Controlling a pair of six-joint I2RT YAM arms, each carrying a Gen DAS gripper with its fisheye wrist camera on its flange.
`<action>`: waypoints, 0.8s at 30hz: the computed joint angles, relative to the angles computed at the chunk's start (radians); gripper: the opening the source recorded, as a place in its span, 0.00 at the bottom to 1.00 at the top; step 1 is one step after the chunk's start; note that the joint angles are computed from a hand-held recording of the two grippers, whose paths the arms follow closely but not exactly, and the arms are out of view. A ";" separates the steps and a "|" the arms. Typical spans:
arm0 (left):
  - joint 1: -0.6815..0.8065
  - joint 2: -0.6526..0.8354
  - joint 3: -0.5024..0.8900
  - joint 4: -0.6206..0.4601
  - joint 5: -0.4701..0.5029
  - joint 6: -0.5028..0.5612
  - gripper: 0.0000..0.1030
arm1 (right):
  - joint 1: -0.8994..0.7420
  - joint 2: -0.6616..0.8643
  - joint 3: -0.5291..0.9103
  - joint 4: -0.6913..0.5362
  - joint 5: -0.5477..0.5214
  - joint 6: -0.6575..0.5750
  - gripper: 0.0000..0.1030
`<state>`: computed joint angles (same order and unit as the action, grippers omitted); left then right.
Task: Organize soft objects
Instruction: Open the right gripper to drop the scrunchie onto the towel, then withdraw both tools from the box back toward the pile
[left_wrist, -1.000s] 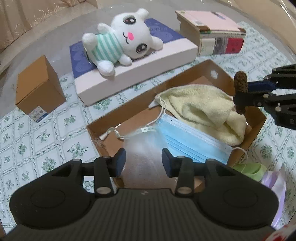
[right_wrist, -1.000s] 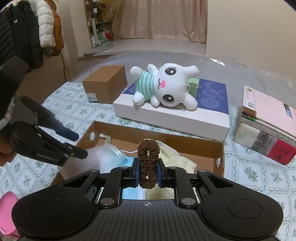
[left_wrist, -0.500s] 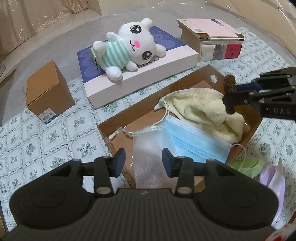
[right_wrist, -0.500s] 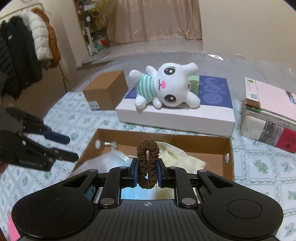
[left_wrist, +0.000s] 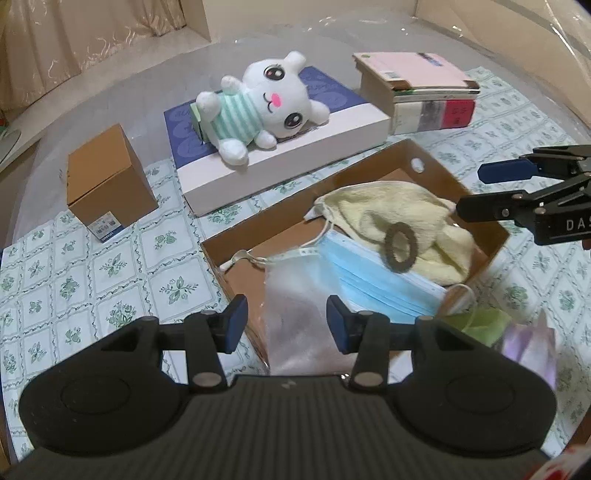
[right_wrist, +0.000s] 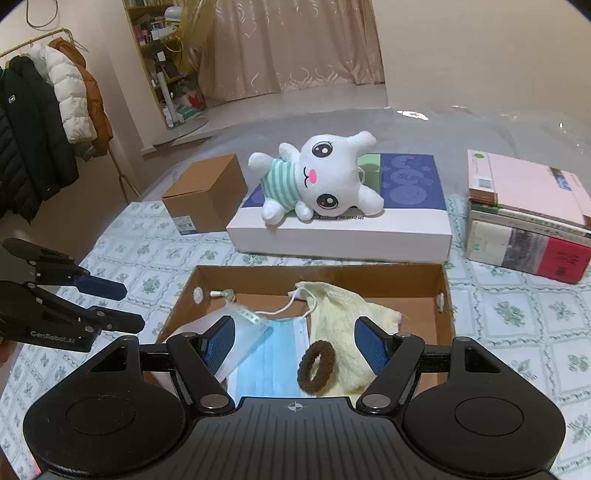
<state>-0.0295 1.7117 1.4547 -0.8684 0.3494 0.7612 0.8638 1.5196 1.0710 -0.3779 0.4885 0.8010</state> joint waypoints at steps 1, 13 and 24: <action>0.006 -0.023 -0.014 -0.007 0.008 0.008 0.42 | 0.017 -0.011 0.002 -0.015 0.013 0.010 0.69; 0.188 -0.381 -0.217 -0.144 0.206 0.135 0.46 | 0.368 -0.059 0.124 -0.352 0.298 0.290 0.69; 0.579 -0.655 -0.389 -0.427 0.429 0.603 0.62 | 0.676 0.084 0.279 -0.669 0.465 0.623 0.69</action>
